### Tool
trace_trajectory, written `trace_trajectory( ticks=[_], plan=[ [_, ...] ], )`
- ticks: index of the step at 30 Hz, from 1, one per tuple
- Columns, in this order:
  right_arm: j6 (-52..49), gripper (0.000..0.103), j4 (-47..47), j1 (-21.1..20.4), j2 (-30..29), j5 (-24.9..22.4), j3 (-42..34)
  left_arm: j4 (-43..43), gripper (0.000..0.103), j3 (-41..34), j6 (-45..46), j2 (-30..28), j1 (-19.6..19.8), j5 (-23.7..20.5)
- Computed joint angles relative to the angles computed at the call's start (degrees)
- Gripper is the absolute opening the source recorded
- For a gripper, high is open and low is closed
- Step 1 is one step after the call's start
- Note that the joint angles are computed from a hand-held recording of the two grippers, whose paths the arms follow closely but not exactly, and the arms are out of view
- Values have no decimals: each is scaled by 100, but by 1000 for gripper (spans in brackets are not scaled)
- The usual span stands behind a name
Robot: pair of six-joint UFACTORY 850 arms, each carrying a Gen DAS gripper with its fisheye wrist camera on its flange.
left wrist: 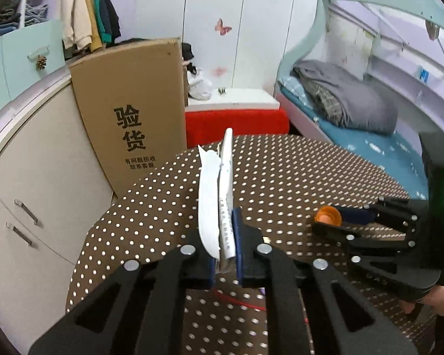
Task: Collect trash
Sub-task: 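Grasp the white paper packet with the left gripper while the right grasps the orange cap, then carry the paper packet and orange cap over the wastebasket with both grippers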
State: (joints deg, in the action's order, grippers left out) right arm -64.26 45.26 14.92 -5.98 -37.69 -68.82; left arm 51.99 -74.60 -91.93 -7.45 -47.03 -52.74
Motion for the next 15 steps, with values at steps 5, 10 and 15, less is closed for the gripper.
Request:
trace_trajectory(
  ticks=[5,10,15],
  plan=[
    [-215,30,326,-476,283,-283,105,272,9,-238,-335,-49,-325,-236],
    [-482,30,711,-1088,470,-684,105,427,9,-713,-473,-318,-676,-422],
    [-603,30,1007,-1723,536,-1110,29,493,9,-1405,-465,-828,-1021,-420]
  ],
)
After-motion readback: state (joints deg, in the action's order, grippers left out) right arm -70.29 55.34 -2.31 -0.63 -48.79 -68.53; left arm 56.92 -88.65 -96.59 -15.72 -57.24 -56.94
